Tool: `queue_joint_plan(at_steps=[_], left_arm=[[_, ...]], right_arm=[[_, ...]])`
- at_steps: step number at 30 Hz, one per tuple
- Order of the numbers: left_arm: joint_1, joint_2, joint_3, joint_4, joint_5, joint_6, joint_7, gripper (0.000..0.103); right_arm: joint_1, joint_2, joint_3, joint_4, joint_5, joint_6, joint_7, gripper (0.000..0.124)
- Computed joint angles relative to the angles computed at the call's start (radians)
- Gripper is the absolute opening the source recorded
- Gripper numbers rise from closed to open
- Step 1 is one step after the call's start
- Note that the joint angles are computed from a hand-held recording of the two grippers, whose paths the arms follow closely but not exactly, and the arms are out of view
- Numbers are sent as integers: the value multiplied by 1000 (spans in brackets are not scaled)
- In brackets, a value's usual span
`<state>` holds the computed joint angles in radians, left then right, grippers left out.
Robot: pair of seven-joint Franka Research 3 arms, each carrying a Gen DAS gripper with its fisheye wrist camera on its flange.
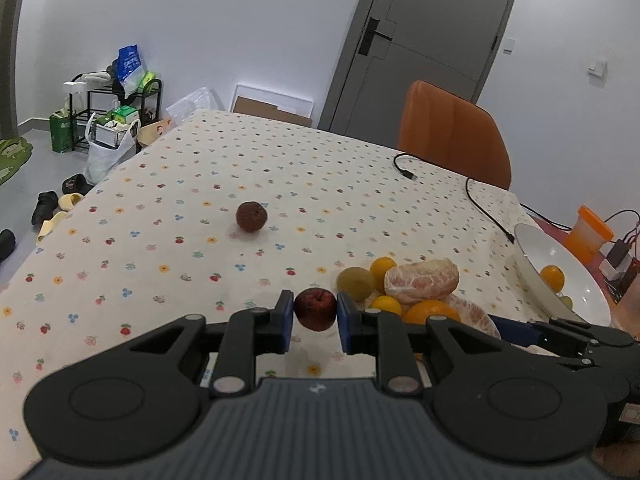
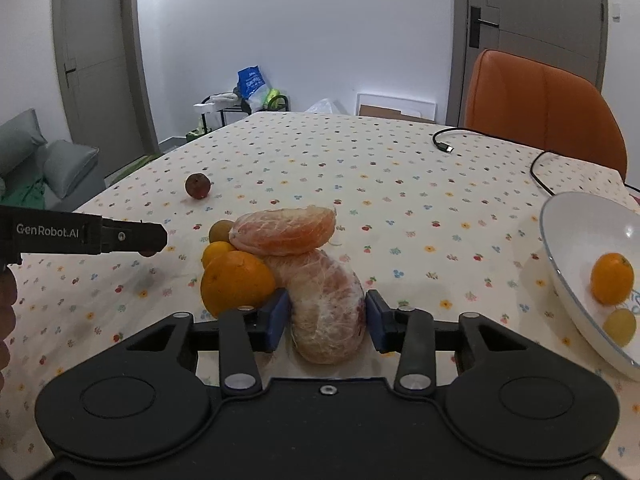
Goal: Organize fruits
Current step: 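Grasp the red apple with the left tool while the right tool grasps the peeled citrus, then carry the apple and peeled citrus into the white bowl and open both tools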
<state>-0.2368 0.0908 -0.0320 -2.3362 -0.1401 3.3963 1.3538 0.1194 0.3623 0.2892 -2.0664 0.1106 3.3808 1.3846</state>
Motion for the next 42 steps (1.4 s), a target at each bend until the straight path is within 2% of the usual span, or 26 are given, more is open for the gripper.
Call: queue_joint_plan(at_steps=[6,10,18,27,35,42], left_arm=[[-26,-9,-6,-3,-37,16,41,21],[-34,-14,-22,-4,-62,22,69,21],[-72,-21,-35,-1,-162,31,171,21],[-118,-13,-35,29,-256,25,271,21],[-132,14,-42,69,-183,19,237,21],[-195,50,0,122,-124,6,210,21]], right_arm=[[-78,-41,54,-74,-38,49,72,39],[-61,-77,10,-123,-61,84,127,38],[-76,-133,-40,-202,-182,151,282,38],[-18,-173,-132,-259,-211,212,349,38],[9,-206,-188,-301,-173,263,349,38],[12,-229,-222,-333,-134,313,344,38]])
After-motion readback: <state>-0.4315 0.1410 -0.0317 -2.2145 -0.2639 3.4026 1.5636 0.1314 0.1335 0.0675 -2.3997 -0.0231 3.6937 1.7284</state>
